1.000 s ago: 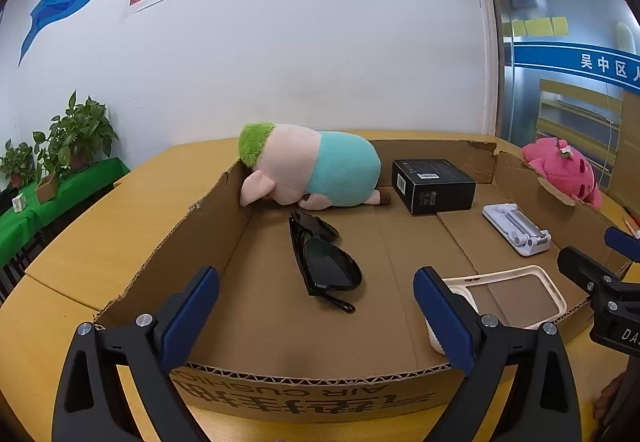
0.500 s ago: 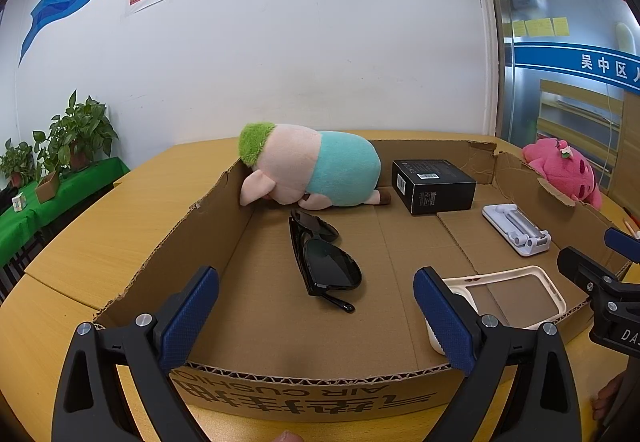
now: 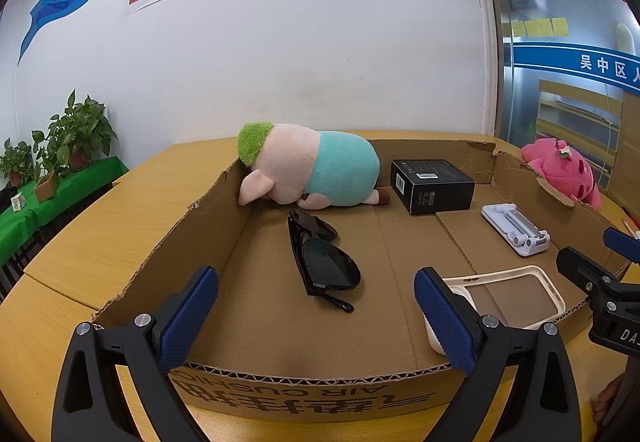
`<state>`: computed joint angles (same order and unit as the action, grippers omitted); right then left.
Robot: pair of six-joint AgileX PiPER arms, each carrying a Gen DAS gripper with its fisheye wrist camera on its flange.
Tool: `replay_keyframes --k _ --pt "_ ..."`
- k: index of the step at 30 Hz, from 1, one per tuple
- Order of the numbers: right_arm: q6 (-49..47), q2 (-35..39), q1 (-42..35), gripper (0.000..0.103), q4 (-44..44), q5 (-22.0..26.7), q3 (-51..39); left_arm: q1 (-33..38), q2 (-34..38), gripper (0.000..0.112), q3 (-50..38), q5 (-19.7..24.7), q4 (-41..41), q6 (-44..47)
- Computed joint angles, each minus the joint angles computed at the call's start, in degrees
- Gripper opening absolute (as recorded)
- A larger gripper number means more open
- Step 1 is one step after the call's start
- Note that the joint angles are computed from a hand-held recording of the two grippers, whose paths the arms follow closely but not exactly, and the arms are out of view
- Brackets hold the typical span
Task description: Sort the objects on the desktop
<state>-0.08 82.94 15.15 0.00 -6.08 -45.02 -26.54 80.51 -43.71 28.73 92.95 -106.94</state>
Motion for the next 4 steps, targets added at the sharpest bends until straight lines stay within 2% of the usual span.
replay_keyframes --k 4 --pt "0.0 0.0 0.0 0.103 0.0 0.0 0.0 0.0 0.2 0.100 -0.1 0.0 0.0 0.0"
